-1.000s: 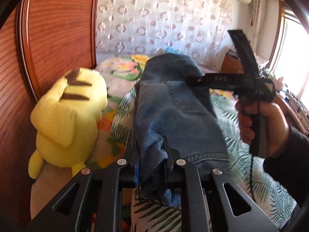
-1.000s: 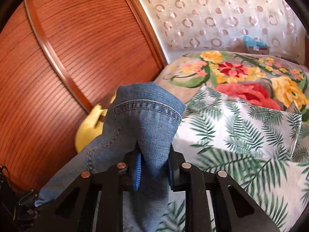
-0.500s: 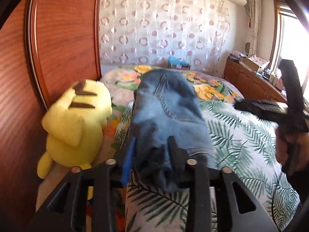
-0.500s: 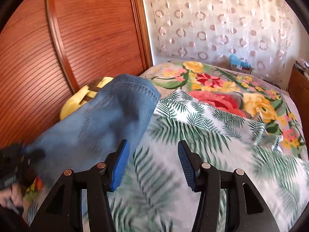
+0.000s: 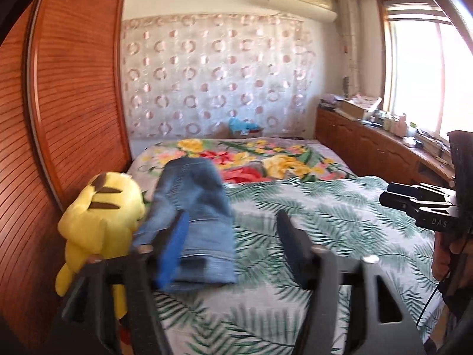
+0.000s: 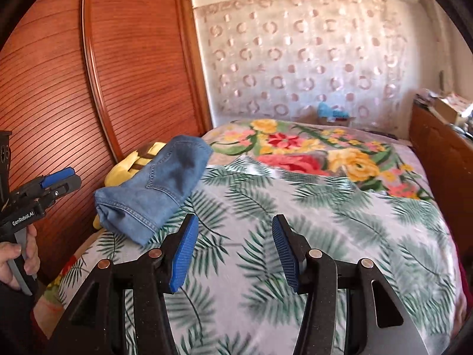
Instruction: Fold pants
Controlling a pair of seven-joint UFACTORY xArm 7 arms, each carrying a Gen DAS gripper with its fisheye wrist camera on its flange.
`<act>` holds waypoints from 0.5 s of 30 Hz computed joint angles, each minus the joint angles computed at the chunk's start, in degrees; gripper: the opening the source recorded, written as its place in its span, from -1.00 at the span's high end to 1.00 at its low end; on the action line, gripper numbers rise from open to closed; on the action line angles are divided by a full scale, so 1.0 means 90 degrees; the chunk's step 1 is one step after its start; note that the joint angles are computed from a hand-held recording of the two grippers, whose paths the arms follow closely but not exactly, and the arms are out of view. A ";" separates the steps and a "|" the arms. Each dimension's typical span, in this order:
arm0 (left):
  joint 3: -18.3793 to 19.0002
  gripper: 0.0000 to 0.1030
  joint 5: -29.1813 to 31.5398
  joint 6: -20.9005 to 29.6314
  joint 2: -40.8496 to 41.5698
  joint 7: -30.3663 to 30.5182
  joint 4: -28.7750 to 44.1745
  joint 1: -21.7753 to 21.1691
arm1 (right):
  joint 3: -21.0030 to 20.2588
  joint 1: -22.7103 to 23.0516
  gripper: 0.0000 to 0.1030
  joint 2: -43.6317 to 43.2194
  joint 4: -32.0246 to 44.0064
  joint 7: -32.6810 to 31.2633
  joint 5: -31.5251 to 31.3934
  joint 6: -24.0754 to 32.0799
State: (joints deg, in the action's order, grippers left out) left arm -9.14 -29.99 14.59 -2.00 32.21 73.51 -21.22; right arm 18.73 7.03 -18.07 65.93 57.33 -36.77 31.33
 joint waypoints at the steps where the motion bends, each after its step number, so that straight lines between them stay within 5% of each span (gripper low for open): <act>1: -0.0026 -0.60 -0.0178 -0.0061 -0.0052 0.0168 -0.0054 -0.0051 | 0.0063 -0.0033 -0.04 -0.0183 -0.0108 0.0129 -0.0084 0.0125; 6: -0.0067 -0.71 -0.0656 0.0085 -0.0280 0.0568 -0.0144 -0.0326 | 0.0320 -0.0153 -0.04 -0.1010 -0.0581 0.0415 0.0013 0.0502; 13: -0.0084 -1.00 -0.0804 -0.0394 -0.0744 0.0556 -0.0505 -0.0781 | 0.1052 -0.0544 -0.06 -0.1637 -0.0615 0.0900 -0.0018 0.1172; 15: 0.0025 -1.00 -0.0879 -0.0392 -0.0852 0.0587 -0.0542 -0.0954 | 0.1223 -0.0635 -0.24 -0.1753 -0.0588 0.1006 -0.0064 0.1330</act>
